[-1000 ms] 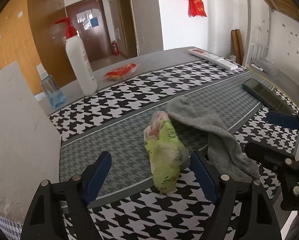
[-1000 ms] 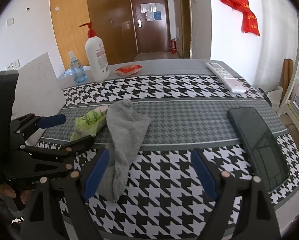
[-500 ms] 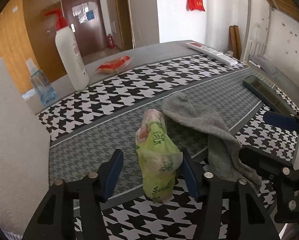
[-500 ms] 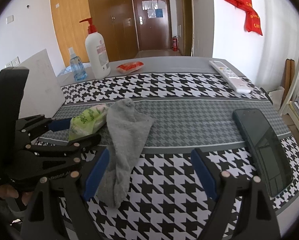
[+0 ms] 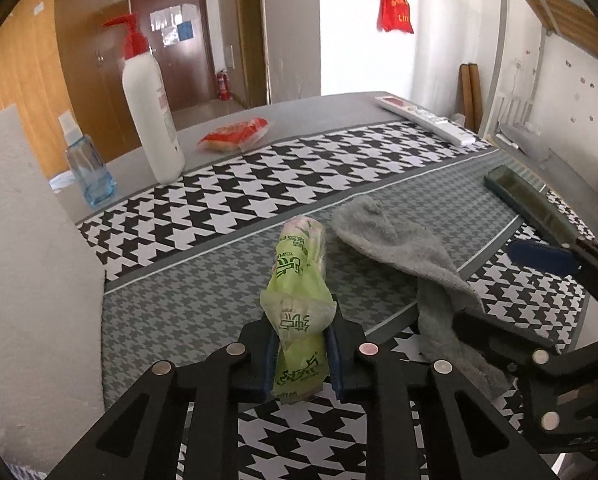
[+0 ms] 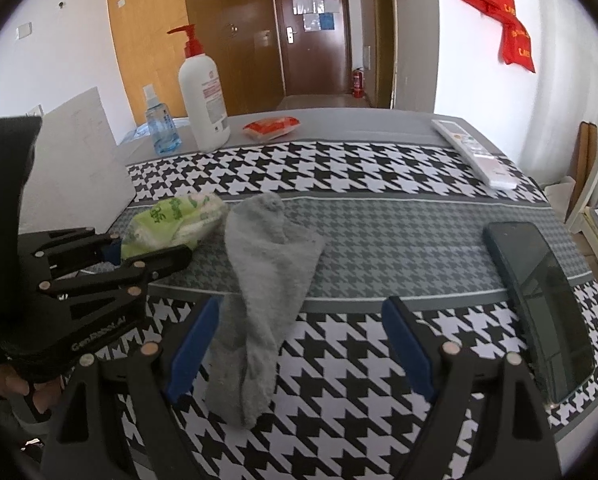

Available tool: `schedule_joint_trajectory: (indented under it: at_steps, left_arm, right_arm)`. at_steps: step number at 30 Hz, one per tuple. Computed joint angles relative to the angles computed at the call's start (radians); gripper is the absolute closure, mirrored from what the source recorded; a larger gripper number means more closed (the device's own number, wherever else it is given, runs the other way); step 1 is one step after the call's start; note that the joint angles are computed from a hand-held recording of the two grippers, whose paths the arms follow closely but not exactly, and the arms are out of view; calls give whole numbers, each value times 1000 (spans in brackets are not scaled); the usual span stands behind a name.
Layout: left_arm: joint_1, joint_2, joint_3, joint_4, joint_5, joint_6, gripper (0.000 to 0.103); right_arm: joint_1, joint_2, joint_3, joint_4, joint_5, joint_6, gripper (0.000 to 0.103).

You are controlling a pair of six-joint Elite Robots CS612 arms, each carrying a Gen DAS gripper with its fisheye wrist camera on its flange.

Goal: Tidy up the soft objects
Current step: 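Close the left gripper on the green packet while right grasps the grey sock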

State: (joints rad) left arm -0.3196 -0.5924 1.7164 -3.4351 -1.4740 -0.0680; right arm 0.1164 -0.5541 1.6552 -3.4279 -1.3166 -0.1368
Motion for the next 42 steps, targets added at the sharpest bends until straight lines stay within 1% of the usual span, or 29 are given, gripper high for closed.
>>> schedule_joint_trajectory:
  at_steps: [6, 7, 8, 12, 14, 15, 16, 17, 19, 21, 23, 27, 29, 32, 40, 42]
  left_arm:
    - [4, -9, 19, -36, 8, -4, 81]
    - [5, -9, 19, -37, 9, -5, 81]
    - [5, -9, 21, -39, 8, -6, 81]
    - [9, -11, 29, -59, -4, -5, 81]
    - [9, -12, 31, -65, -6, -5, 81]
    - [10, -12, 32, -66, -8, -6, 81]
    - [11, -13, 33, -70, -10, -7, 81]
    - [12, -14, 35, -73, -13, -6, 81]
    - [15, -15, 40, -85, -27, -2, 81]
    - [23, -19, 45, -92, -61, -3, 81]
    - [28, -21, 50, -103, -72, -3, 81]
    - [33, -25, 62, -124, -82, 0, 81]
    - [34, -27, 65, -128, -86, 2, 81]
    - [35, -29, 69, -137, -90, 6, 81]
    - [30, -41, 92, -174, -70, 15, 81]
    - [29, -44, 99, -187, -65, 16, 81]
  right_arm:
    - [7, 3, -11, 16, -14, -6, 17]
    - [8, 3, -13, 23, -19, -7, 18]
    - [9, 3, -15, 30, -20, -9, 22]
    - [12, 4, -24, 63, -18, -14, 31]
    - [13, 5, -27, 72, -16, -17, 38]
    - [14, 5, -27, 72, -14, -17, 39]
    - [14, 5, -28, 74, -11, -18, 44]
    - [14, 4, -28, 80, -10, -21, 51]
    - [16, 6, -32, 97, -15, -24, 58]
    - [20, 7, -32, 91, -30, -21, 64]
    - [18, 6, -32, 93, -23, -10, 73]
    - [19, 4, -33, 94, -29, 3, 80]
    - [19, 4, -30, 85, -24, 4, 86]
    - [17, 0, -25, 73, -23, 12, 90]
    - [8, -16, -3, 15, -12, 37, 91]
    - [6, -23, 10, -11, -1, 43, 91]
